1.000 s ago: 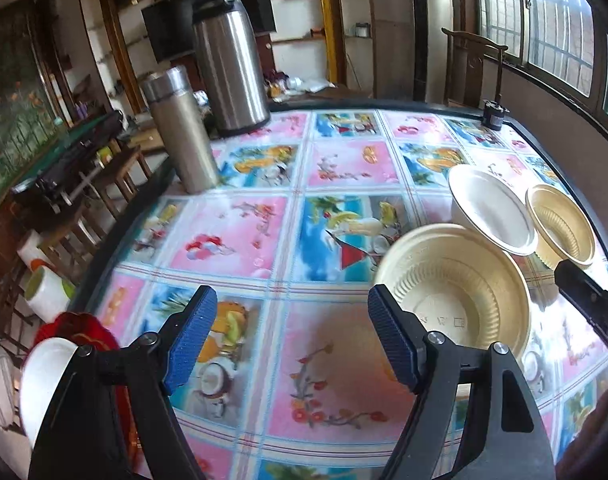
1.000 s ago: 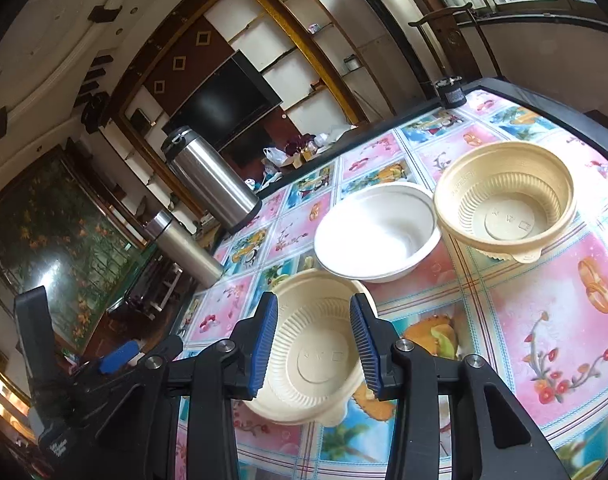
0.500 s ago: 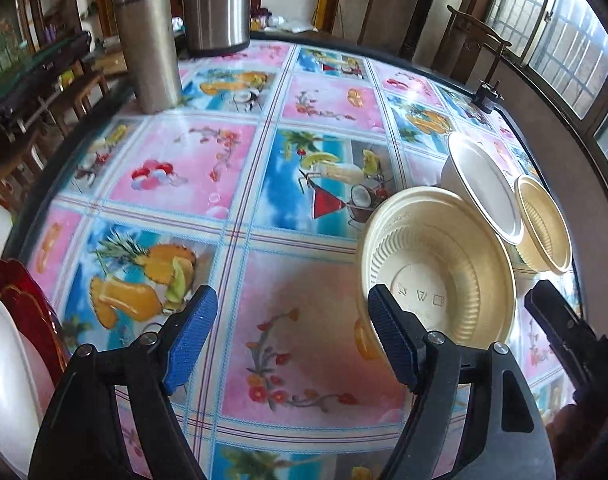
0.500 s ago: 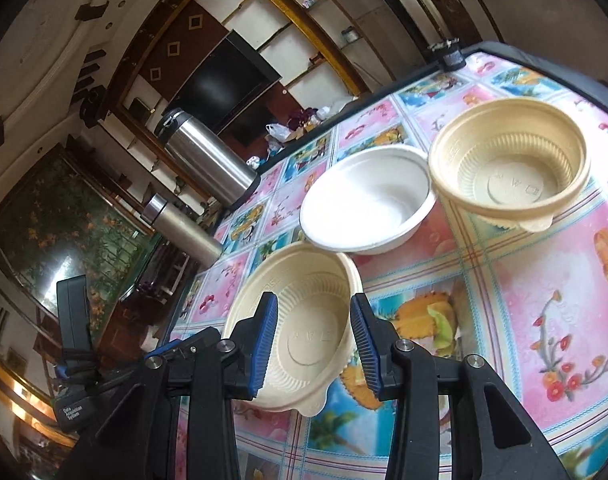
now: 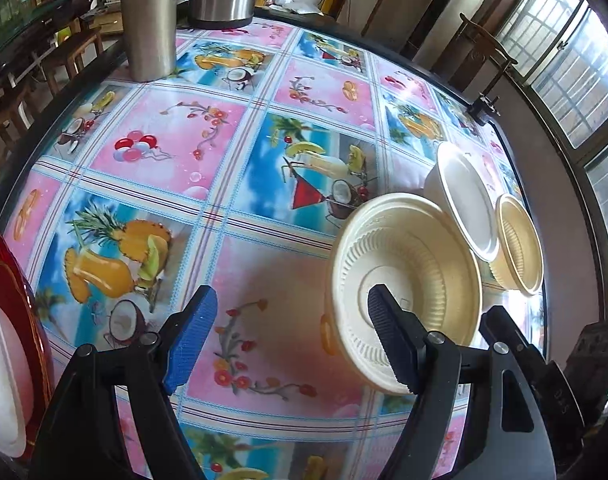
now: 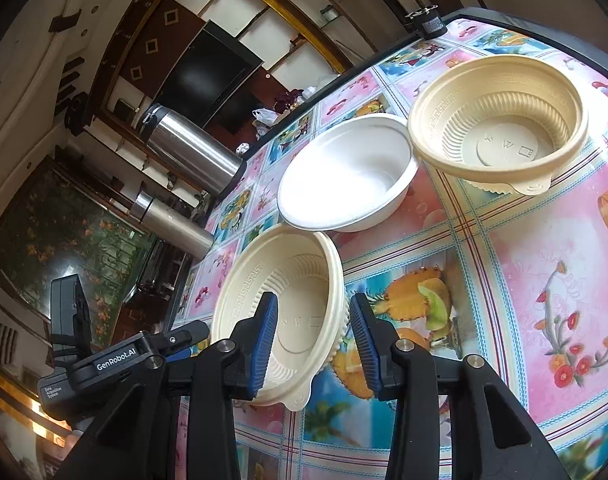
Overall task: Organize plates and bowls
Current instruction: 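Close both grippers on the beige bowl's rim, then lift the beige bowl off the table with both grippers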
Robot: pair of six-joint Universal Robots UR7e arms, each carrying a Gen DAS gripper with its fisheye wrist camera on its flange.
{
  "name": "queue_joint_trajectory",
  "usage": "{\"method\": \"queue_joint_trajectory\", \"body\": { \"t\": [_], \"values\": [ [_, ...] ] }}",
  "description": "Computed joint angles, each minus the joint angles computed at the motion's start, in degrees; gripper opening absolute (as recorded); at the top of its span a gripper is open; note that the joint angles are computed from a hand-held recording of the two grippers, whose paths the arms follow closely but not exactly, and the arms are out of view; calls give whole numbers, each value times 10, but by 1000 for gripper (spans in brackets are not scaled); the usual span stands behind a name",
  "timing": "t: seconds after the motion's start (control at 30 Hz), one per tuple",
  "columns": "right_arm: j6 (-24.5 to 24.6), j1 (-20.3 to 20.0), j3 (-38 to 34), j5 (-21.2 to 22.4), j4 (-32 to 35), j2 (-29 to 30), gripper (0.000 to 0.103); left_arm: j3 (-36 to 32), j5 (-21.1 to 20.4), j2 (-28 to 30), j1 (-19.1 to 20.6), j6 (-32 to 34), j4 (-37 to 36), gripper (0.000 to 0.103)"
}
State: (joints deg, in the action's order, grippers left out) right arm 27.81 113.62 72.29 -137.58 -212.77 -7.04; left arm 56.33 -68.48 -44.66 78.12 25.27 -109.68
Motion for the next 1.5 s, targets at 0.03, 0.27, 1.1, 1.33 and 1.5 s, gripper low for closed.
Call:
{"method": "queue_joint_trajectory", "body": {
  "t": [0.03,0.27,1.1,1.33,1.5],
  "values": [
    [2,0,1,1,-1,0,41,-1,0,1,-1,-3,7,78],
    [21,-6,14,20,-3,-7,41,-10,-18,8,-1,-25,39,78],
    [58,-16,22,40,2,-9,41,36,-41,-10,-1,-32,5,78],
    [62,-19,23,47,-5,-8,41,50,-35,-12,-1,-35,-9,78],
    [57,-19,23,41,-13,-6,41,82,-12,-22,-3,-11,-69,78]
  ]
}}
